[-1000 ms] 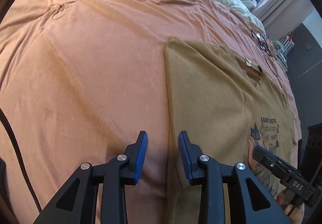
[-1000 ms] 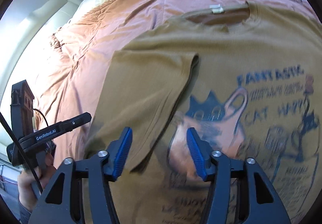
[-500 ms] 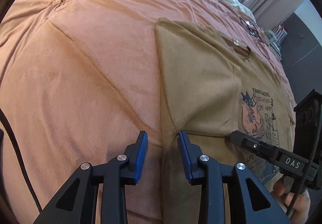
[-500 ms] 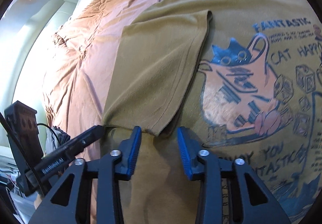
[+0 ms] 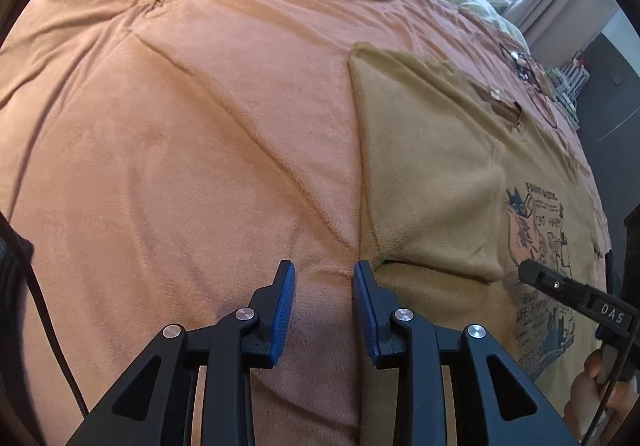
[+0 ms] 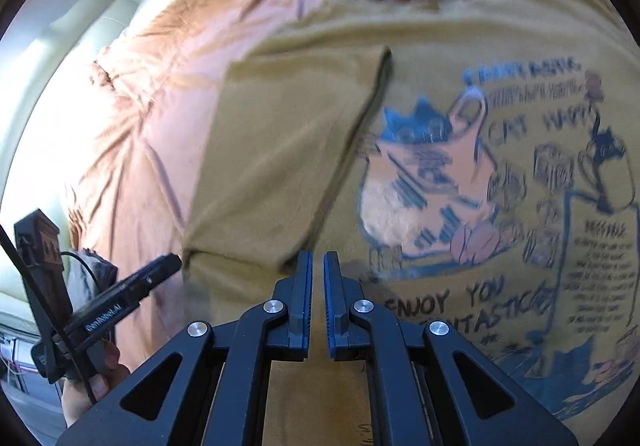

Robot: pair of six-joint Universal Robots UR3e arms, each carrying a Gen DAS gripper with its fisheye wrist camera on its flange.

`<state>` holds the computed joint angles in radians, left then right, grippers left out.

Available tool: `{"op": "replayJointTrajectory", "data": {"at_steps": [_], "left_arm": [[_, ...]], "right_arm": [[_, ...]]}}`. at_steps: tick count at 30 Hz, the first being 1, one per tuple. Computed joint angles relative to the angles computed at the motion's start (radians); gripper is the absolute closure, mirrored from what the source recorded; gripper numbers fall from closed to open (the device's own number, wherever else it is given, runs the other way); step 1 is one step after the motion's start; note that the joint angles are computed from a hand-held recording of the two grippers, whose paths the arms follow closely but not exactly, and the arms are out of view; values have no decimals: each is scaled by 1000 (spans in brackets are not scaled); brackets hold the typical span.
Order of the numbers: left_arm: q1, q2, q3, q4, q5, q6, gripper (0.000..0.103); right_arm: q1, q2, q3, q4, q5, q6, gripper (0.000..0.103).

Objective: Fold small clothes

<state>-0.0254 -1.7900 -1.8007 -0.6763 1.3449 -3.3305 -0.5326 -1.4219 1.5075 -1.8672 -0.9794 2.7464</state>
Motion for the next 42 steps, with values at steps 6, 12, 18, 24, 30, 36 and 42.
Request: {"op": "replayJointTrajectory", "data": {"at_steps": [6, 12, 18, 24, 30, 36, 42], "left_arm": [[-12, -1, 69, -18, -7, -4, 71], [-36, -107, 167, -24, 10, -17, 71], [-52, -172, 174, -30, 23, -23, 71], [-53, -101, 120, -37, 19, -43, 70], [-72, 31, 74, -81, 42, -65, 70], [-121, 150, 50, -133, 62, -93, 70], [-207, 219, 75, -173, 129, -152, 39]], "right_arm": [[26, -14, -8, 3, 36, -17, 100], [57, 76, -23, -47, 55, 7, 100], [105, 159, -62, -64, -2, 19, 100], [95, 133, -62, -38, -28, 17, 100], [17, -41, 16, 16, -1, -41, 100], [-143, -291, 144, 148, 56, -173, 39], [-351, -503, 172, 406, 119, -390, 22]]}}
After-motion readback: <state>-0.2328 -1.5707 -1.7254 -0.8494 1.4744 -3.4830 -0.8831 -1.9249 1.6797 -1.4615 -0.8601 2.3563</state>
